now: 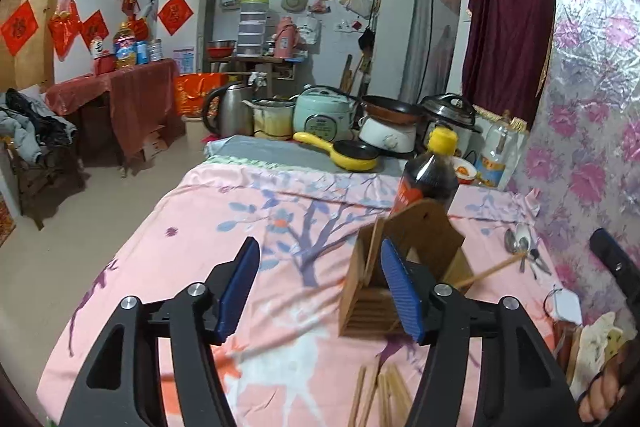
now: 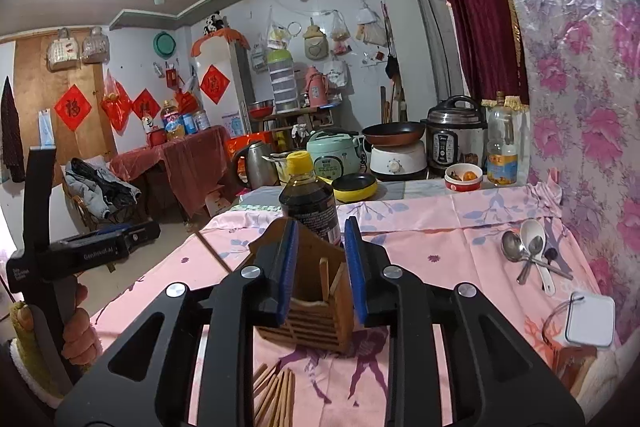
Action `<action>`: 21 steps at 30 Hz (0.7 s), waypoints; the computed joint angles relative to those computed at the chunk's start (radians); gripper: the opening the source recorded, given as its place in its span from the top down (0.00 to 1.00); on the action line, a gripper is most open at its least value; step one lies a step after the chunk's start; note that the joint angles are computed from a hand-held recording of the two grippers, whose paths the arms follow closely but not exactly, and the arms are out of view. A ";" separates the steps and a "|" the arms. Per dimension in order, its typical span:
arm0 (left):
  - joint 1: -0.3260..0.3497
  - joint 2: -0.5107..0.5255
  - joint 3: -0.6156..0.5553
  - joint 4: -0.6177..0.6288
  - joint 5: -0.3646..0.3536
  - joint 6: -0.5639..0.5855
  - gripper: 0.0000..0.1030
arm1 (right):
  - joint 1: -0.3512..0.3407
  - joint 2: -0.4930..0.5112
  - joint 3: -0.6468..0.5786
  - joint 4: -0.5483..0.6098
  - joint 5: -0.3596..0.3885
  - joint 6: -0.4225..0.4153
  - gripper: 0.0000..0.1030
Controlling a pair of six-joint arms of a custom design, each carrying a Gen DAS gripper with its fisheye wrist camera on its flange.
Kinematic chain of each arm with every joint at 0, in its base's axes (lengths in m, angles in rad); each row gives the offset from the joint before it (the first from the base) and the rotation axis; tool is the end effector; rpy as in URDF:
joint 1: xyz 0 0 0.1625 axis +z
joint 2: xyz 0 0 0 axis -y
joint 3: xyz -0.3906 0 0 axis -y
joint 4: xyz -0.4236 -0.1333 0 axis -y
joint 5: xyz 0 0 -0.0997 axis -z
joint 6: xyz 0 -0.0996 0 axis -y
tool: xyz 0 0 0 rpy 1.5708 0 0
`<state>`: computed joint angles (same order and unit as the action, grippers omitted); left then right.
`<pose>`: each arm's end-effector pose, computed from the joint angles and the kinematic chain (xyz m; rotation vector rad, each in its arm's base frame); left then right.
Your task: Organize utensils
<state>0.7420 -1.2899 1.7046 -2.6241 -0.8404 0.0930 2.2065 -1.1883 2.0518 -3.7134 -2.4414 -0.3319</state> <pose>-0.3222 -0.5664 0.3670 0.8171 2.3460 -1.0992 0.3495 -0.3774 0.2799 0.3144 -2.0695 1.5938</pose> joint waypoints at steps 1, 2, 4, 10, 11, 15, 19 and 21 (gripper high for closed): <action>-0.002 -0.014 0.016 0.005 0.005 -0.006 0.37 | 0.007 -0.003 0.011 -0.005 -0.006 0.009 0.74; -0.004 -0.030 0.035 0.008 0.012 -0.013 0.36 | 0.014 -0.005 0.021 -0.009 -0.014 0.018 0.73; -0.009 -0.065 0.082 0.016 0.028 -0.023 0.34 | 0.030 -0.010 0.047 -0.010 -0.032 0.046 0.70; -0.017 -0.172 0.222 0.060 0.060 -0.070 0.34 | 0.061 -0.019 0.117 -0.009 -0.061 0.119 0.68; -0.017 -0.190 0.242 0.071 0.062 -0.082 0.34 | 0.068 -0.017 0.130 -0.012 -0.068 0.133 0.68; -0.012 -0.267 0.325 0.127 0.059 -0.135 0.33 | 0.086 -0.009 0.172 -0.019 -0.080 0.183 0.66; -0.014 -0.337 0.404 0.191 0.063 -0.166 0.33 | 0.099 -0.002 0.208 -0.006 -0.098 0.228 0.65; -0.018 -0.369 0.439 0.215 0.056 -0.170 0.33 | 0.099 -0.006 0.232 0.010 -0.101 0.262 0.65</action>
